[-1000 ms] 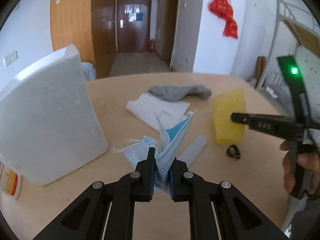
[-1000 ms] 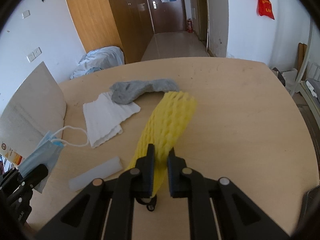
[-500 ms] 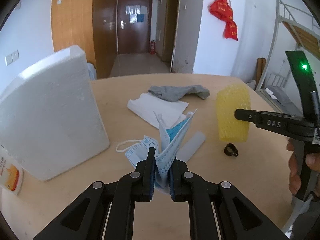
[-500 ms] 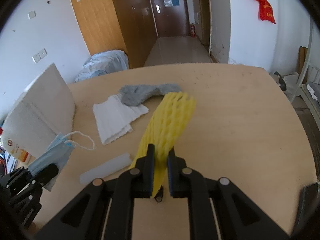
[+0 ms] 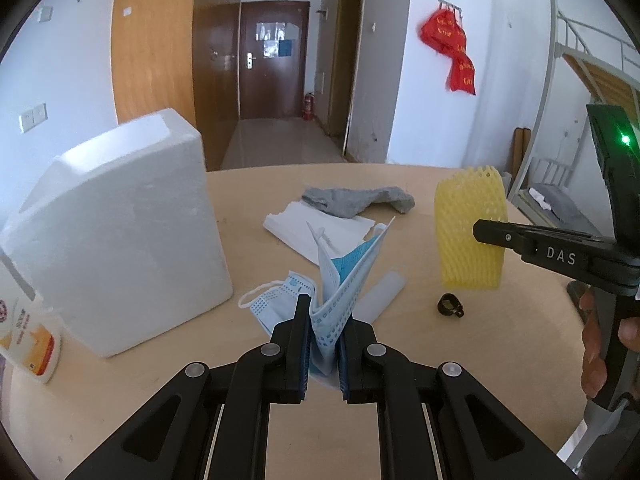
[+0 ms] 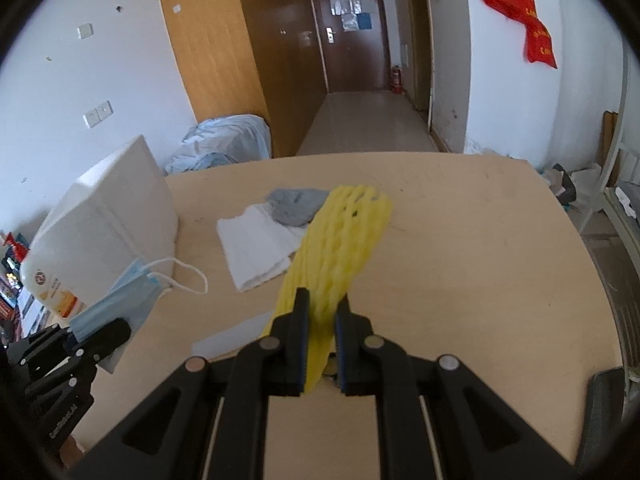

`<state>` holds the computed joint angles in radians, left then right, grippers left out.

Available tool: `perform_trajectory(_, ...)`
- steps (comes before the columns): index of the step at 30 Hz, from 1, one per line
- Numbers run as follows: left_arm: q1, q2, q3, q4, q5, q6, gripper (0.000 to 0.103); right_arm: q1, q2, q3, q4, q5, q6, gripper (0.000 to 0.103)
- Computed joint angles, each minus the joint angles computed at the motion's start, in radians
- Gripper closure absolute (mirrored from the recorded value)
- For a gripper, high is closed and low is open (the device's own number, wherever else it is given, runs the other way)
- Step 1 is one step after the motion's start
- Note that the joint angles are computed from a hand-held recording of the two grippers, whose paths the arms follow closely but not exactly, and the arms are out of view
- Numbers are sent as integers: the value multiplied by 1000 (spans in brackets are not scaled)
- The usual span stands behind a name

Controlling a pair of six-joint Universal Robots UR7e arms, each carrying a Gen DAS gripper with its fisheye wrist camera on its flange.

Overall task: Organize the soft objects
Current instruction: 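Lift the mask and net and carry both over the white foam box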

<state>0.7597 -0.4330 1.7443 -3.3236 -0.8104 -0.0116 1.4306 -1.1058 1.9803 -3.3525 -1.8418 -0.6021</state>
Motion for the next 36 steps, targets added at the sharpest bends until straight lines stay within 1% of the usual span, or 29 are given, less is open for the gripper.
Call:
perform_trajectory(3,-12,-9,22,-43,20,14,91,10,-6,17,-11,-1,-17,89)
perform_trajectory(6,-13,-23,40,-33,24,-12,91,15,-14,34,-14,12,-23,89)
perform_trajectory(11,-29,-37,72,-66,46,-16,91,27,-22,54,-33,28,-38,89)
perform_trajectory(19,-66,-65,121,-149,115,-14,91,61,-34,71,-53,73,-78,89)
perform_trajectory(24,-84,-79,142,-194,176,-6,91,86,-36,73,-18,115,-97,89)
perform_trajectory(31,-92,-106,180,-222,233,-29,91,112,-25,81,-5,150,-133,89)
perform_trajectory(33,-96,-112,192,-238,250,-29,91,116,-30,85,10,171,-139,89)
perform_trajectory(36,-105,-118,195,-259,273,-23,91,136,-25,74,28,181,-151,89)
